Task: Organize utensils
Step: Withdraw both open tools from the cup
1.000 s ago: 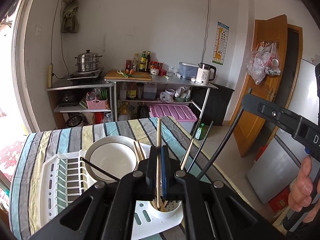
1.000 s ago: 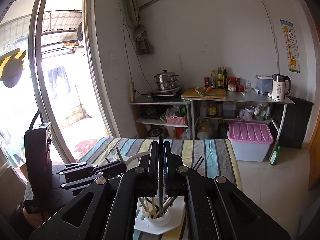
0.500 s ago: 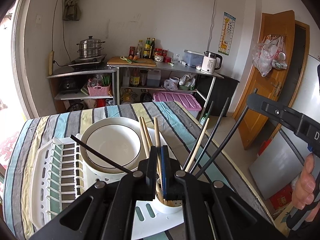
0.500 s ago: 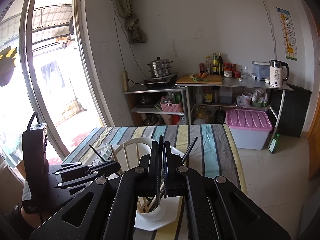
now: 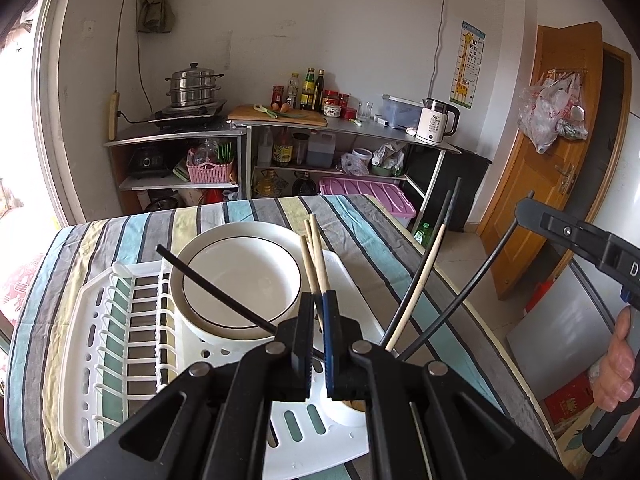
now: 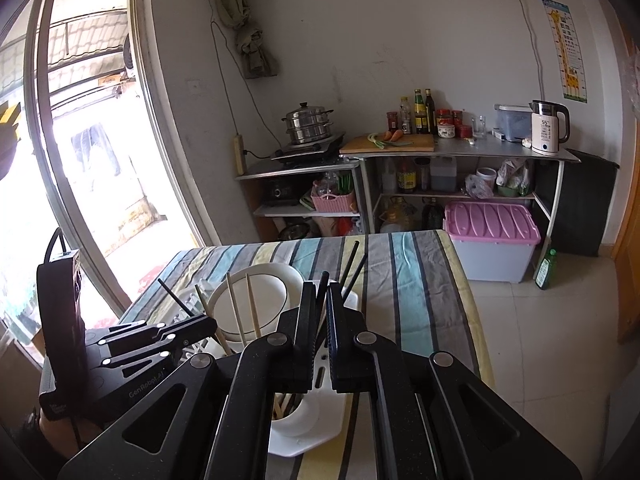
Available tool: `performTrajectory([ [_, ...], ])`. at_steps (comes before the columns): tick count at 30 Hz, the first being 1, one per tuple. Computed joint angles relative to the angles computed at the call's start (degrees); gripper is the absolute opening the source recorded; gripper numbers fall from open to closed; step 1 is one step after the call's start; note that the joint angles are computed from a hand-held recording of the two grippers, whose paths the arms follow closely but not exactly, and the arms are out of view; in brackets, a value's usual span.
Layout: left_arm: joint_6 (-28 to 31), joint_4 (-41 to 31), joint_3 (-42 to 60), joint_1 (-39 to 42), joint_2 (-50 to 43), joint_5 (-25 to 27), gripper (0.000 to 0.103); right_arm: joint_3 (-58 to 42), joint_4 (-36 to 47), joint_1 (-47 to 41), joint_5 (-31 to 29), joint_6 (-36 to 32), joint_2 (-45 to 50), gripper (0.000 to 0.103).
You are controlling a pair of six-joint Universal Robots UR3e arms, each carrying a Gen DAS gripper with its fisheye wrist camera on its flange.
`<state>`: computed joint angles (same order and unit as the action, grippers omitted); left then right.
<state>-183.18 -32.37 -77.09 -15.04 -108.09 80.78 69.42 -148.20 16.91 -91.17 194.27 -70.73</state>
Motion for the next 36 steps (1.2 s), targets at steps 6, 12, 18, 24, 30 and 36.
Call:
performTrajectory([
  [6, -0.02, 0.65, -1.73, 0.18, 1.5, 0.01, 0.005, 2.16, -0.76, -0.09, -0.18, -0.39, -1.46, 0.013],
  [12, -0.12, 1.45, -5.85, 0.44, 4.94, -0.28, 0.005, 6.1, -2.57, 0.0, -0.66, -0.11, -4.38, 0.015],
  [18, 0.02, 2.93, -12.56, 1.61, 10.77, -0.9, 0.006, 12.03, -5.01, 1.56, -2.09, -0.18, -8.97, 0.015],
  [24, 0.1, 7.48, -26.06, 3.55, 21.91, -1.16, 0.006, 20.95, -9.51, 5.7, -4.43, -0.33, -14.72, 0.015],
  [30, 1.38, 10.26, -42.35, 6.24, 37.48, -1.4, 0.012, 30.09, -15.59, 11.75, -7.87, 1.16, -19.13, 0.033],
  [36, 2.04, 7.26, -55.07, 10.15, 53.94, -2.78, 0.021, 35.62, -18.55, 18.64, -12.48, 2.99, -20.5, 0.035],
])
